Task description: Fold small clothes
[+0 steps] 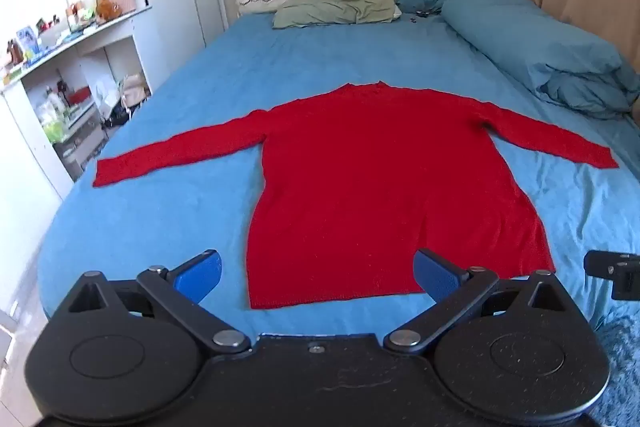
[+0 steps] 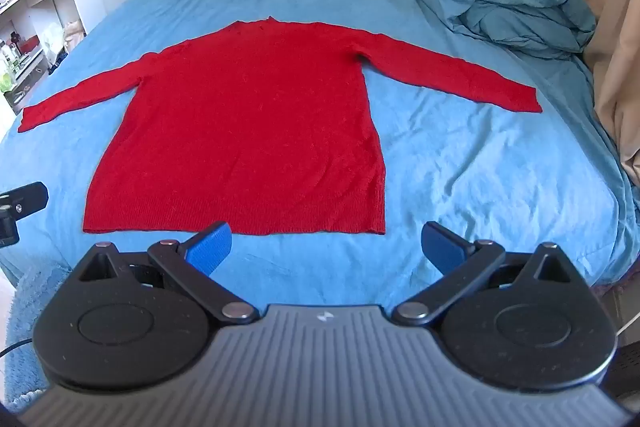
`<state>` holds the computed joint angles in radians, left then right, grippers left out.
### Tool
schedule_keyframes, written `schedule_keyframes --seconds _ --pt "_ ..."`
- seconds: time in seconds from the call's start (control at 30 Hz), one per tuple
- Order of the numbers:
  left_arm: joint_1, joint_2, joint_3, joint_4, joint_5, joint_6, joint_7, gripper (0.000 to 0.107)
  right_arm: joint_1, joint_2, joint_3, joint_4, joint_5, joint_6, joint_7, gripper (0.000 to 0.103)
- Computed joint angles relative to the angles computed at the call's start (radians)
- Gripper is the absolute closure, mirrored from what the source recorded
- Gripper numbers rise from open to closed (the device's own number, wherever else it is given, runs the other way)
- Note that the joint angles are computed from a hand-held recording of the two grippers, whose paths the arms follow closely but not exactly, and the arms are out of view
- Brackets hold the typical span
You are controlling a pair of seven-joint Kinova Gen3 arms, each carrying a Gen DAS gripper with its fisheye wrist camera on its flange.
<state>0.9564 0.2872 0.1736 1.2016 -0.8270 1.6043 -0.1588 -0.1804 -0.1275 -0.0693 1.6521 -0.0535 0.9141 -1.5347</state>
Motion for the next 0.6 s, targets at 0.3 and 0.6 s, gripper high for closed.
schedule_keyframes --seconds 0.3,0.6 --pt "0.032 0.013 -0.008 -0.003 -0.042 0.016 -0.012 0.004 -0.007 0.001 -0.013 -0.010 0.012 0.014 -0.020 0.000" --pt "0.028 0.004 -0.002 -0.005 -0.044 0.018 -0.018 0.004 -0.010 0.006 -0.006 -0.012 0.008 0.013 -0.007 0.000"
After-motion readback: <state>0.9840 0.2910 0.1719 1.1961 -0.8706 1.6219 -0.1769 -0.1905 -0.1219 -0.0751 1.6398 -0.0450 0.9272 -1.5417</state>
